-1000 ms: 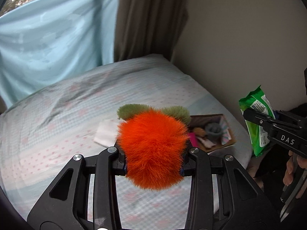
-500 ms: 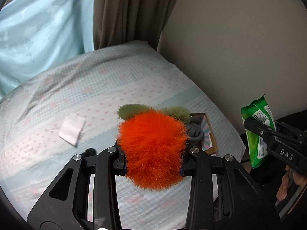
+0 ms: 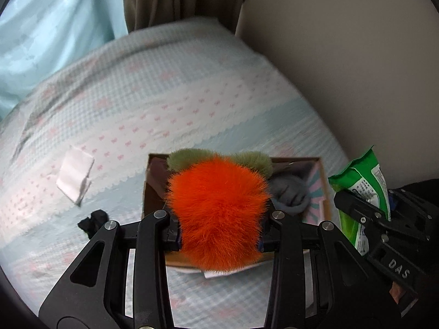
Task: Organize soft objects
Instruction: 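Carry the pompom and green packet into the box and release both, then lift both tools out of the box and move toward the white cloth and black sock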
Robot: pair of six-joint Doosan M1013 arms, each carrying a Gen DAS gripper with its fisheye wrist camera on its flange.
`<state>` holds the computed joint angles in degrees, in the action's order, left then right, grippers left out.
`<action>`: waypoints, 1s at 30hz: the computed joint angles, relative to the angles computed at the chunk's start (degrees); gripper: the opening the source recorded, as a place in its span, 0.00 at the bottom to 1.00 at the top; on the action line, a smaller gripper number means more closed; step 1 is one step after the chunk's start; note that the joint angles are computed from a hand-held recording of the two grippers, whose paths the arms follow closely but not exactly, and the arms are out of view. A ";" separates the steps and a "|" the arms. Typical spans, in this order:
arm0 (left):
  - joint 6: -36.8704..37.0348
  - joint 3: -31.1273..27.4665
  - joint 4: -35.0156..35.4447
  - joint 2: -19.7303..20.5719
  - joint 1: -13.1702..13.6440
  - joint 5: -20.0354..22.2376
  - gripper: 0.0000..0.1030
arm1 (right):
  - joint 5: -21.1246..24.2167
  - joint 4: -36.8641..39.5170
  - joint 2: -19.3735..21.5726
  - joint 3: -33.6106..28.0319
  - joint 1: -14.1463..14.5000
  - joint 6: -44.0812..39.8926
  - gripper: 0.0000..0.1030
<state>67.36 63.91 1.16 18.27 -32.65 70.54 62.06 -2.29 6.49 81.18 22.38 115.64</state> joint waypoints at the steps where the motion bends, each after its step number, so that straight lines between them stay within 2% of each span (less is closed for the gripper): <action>1: -0.02 -0.44 -0.18 0.89 0.10 0.72 0.31 | -0.25 1.00 0.43 0.34 -0.38 -1.29 0.34; 8: 0.38 -1.36 -0.36 5.07 0.61 4.21 0.31 | -1.33 5.06 2.86 2.89 -1.17 -10.39 0.34; 13: 1.52 -0.91 -0.77 6.28 0.80 6.35 0.32 | -0.55 3.20 4.35 4.29 -0.19 -16.28 0.34; 14: 1.54 -1.00 -0.04 6.38 0.69 6.49 0.36 | -0.85 2.15 4.28 4.68 0.11 -16.79 0.35; 15: 1.74 -1.41 0.43 6.59 0.59 6.87 0.49 | -1.16 1.86 4.15 5.10 0.26 -17.87 0.36; 16: 1.88 -1.96 0.90 6.83 0.51 7.30 0.61 | -1.14 2.57 4.08 5.37 0.13 -19.13 0.40; 17: 1.88 -2.28 1.49 6.89 0.41 7.47 0.87 | -0.41 4.31 4.19 5.48 -0.24 -21.29 0.47; 18: 1.76 -2.38 2.78 6.70 0.17 7.04 1.00 | -0.17 5.54 4.17 5.72 -0.58 -22.76 0.53; 19: 1.93 -2.19 3.49 6.38 0.07 6.28 1.00 | -0.65 6.87 3.81 6.36 -0.93 -24.22 0.72; 20: 2.57 -2.15 3.71 6.16 0.00 6.01 1.00 | -1.31 7.98 3.35 7.04 -1.22 -25.38 0.96; 21: 3.15 -2.27 4.00 6.13 -0.08 6.31 1.00 | -1.91 8.92 2.91 7.65 -1.50 -26.22 1.00; 26: 3.54 -2.06 4.13 5.65 -0.22 6.83 1.00 | -3.55 11.72 1.65 9.37 -2.64 -25.18 1.00; 30: 3.10 -1.33 3.10 4.58 -0.02 6.08 1.00 | -5.16 9.85 0.96 9.53 -2.27 -23.50 1.00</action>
